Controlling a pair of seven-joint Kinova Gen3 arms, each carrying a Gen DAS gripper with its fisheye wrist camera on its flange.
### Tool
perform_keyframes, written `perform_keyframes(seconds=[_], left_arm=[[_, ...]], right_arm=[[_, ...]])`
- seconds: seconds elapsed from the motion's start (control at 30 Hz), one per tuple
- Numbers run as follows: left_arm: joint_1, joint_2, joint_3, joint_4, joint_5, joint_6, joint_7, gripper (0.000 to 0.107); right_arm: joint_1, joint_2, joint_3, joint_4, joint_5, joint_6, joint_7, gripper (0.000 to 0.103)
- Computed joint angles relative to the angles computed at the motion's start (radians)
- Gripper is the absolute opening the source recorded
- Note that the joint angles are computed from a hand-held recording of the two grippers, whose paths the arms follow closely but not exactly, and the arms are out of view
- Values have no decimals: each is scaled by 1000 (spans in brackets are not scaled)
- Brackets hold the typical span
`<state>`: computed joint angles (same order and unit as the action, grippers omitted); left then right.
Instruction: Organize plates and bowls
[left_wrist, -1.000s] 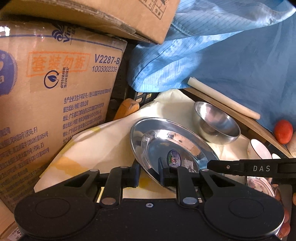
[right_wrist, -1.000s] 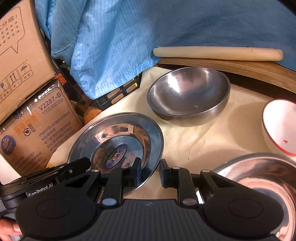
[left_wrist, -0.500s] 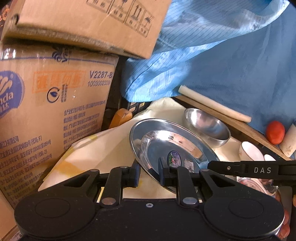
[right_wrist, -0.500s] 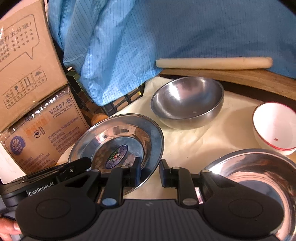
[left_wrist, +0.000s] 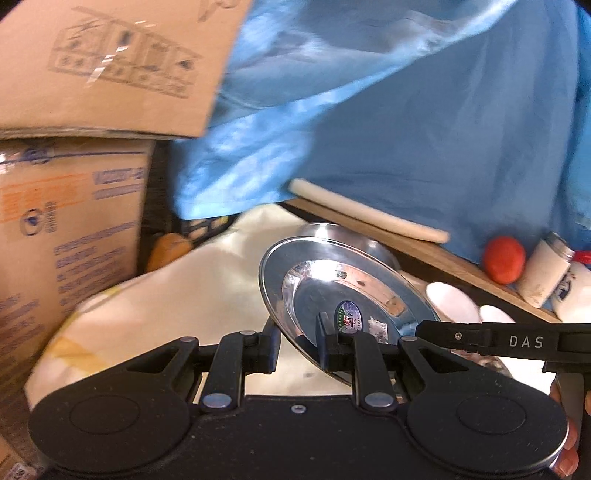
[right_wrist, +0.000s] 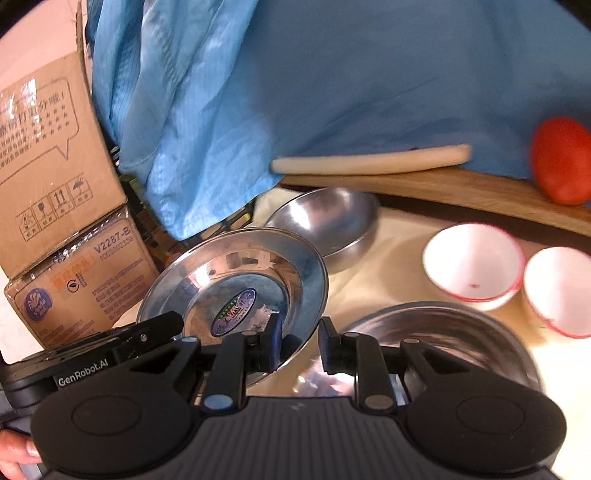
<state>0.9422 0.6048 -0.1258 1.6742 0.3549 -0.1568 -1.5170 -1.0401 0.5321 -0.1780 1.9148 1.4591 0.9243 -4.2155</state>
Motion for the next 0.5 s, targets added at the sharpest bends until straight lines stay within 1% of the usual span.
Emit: perform_keyframes(seconds=[0.27,0.5], left_arm=[[-49,28,122,-53,-80,15,3,22],[-65,55,183,-100,-150,53,23,22]], right_arm=[[-66,-46,-22,55,-121,124,-27,24],[-105,-68,-45,105,-187,186,-95,24]])
